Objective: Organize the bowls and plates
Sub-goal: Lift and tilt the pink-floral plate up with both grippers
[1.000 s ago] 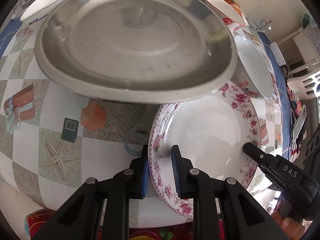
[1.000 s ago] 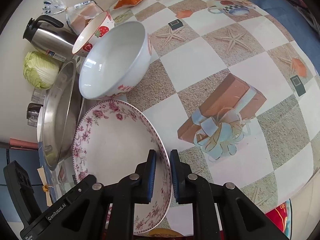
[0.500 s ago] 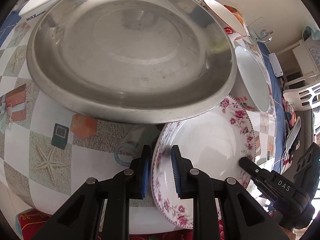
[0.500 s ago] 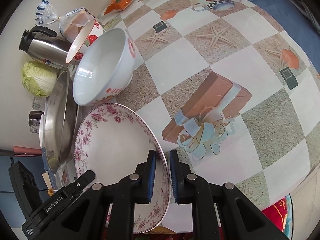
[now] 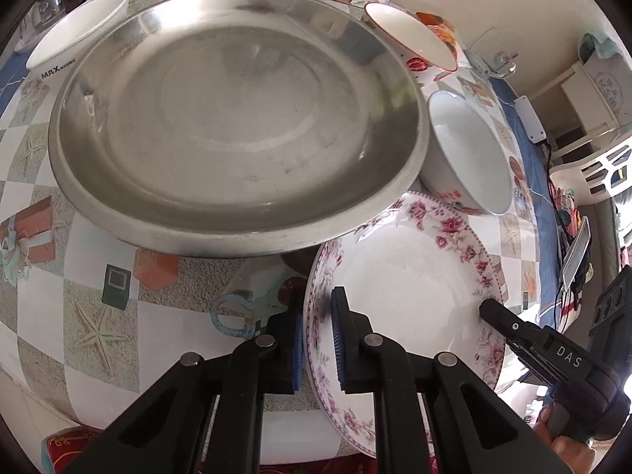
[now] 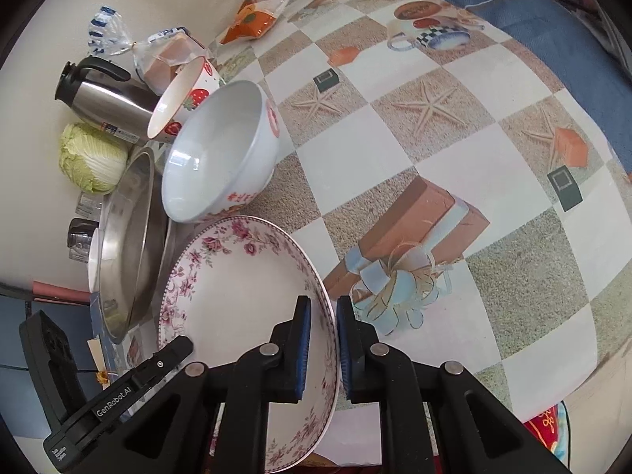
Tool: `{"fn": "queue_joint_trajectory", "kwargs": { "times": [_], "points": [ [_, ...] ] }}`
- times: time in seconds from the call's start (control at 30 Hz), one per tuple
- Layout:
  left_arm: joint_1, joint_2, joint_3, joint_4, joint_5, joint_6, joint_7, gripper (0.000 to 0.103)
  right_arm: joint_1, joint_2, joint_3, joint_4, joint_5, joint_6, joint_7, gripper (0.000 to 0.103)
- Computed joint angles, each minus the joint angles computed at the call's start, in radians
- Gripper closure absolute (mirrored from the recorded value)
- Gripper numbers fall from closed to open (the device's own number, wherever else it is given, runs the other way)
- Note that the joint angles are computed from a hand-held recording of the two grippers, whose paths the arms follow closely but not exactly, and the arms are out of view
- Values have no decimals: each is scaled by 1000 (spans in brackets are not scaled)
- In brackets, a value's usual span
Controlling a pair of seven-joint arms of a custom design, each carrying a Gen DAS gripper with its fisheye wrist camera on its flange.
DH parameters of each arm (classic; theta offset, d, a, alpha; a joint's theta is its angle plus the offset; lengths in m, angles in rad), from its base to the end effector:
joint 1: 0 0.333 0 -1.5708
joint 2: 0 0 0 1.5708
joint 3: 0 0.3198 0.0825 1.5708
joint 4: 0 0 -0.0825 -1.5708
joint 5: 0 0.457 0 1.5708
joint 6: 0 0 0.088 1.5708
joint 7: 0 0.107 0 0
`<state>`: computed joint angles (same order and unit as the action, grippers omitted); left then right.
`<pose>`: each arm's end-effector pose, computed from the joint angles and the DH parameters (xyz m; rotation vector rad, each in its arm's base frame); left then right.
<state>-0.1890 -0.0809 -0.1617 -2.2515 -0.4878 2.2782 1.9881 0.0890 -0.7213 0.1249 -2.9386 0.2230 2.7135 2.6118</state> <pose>0.5415 -0.2104 0.3732 1.5307 -2.4877 0.5100 0.3876 0.0663 0.3643 -0.7225 2.5415 -0.0357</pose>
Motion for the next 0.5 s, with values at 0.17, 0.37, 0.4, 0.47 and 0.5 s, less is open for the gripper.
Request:
{"fn": "queue_joint_trajectory", "kwargs": {
  "times": [0.17,0.37,0.4,0.47,0.5],
  "points": [
    [-3,-9,0,-3,-12,-16,20,92,-14,-80,17,-34,-19,-29,25,92],
    [-21,-28,-5,-13,-22,-22,49,92,-23,-161,45,-58,-38,-82,73,93],
    [-24,-34,-5,-16,-26,-21,56,92,-24,-173,46,-60,-46,-92,77,93],
    [-30,-40,-3,-20,-34,-20,72,92,-20,-188,52,-68,-55,-96,91,93],
    [-33,-43,-3,-22,-37,-19,78,92,-19,-201,52,-73,-60,-102,95,93]
  ]
}}
